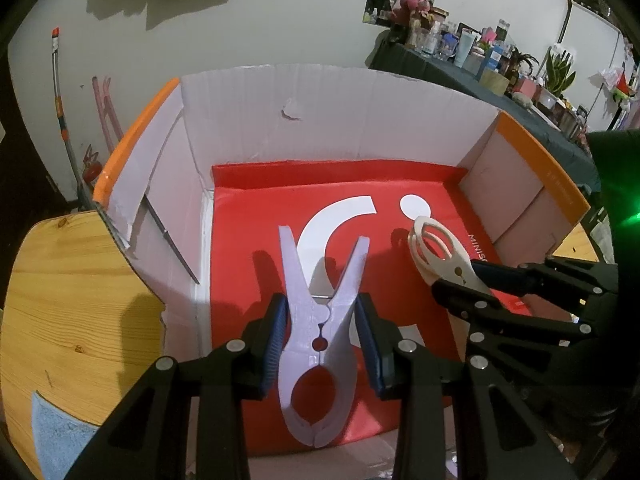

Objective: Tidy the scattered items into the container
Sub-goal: 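Carry both held clips over the red-lined box and lower them inside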

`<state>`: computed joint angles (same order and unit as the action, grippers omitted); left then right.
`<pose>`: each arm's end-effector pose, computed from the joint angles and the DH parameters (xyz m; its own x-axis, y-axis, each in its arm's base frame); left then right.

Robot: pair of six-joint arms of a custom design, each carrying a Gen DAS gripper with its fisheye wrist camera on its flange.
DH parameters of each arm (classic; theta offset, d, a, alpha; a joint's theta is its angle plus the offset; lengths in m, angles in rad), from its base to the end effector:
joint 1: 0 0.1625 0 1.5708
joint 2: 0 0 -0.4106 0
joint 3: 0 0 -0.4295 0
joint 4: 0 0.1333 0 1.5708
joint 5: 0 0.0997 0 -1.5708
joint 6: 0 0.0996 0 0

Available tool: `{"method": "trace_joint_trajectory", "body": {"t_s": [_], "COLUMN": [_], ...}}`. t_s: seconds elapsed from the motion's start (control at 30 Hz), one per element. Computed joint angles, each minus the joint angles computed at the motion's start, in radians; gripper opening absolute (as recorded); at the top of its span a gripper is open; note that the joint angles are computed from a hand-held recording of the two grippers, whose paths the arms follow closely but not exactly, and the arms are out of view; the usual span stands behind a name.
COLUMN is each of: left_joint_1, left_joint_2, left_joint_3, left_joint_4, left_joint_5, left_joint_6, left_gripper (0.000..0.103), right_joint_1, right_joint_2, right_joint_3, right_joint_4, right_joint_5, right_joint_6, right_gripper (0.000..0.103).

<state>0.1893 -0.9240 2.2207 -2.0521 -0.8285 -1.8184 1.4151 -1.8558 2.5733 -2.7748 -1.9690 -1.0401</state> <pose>-0.3341 -0.2683 -0.0462 -0.7373 -0.3251 -0.5922 0.1691 0.7598 -0.6277 0.0409 -0.3498 0.2396 -0.5649 -0.5902 0.5767 -0.6917 0.7197 0.0590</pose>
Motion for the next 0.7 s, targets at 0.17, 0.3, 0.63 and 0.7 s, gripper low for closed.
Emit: {"method": "trace_joint_trajectory", "body": {"t_s": [0.17, 0.3, 0.63, 0.7], "left_joint_1": [0.01, 0.014, 0.023, 0.024], "left_joint_2": [0.011, 0.011, 0.019, 0.02], "left_joint_3": [-0.008, -0.005, -0.007, -0.006], "left_joint_4": [0.007, 0.002, 0.003, 0.005], "left_joint_5": [-0.007, -0.009, -0.017, -0.018], "left_joint_6": [0.004, 0.003, 0.005, 0.001], "left_gripper": [0.037, 0.037, 0.037, 0.037], "right_joint_1": [0.005, 0.005, 0.005, 0.006], "right_joint_2": [0.014, 0.016, 0.028, 0.028], "right_joint_3": [0.0, 0.002, 0.003, 0.001], "right_joint_4": [-0.012, -0.017, -0.028, -0.023], "right_joint_5": [-0.011, -0.014, -0.012, -0.011], "right_joint_6": [-0.001, -0.005, 0.0, 0.004], "right_gripper": [0.031, 0.031, 0.031, 0.031]}}
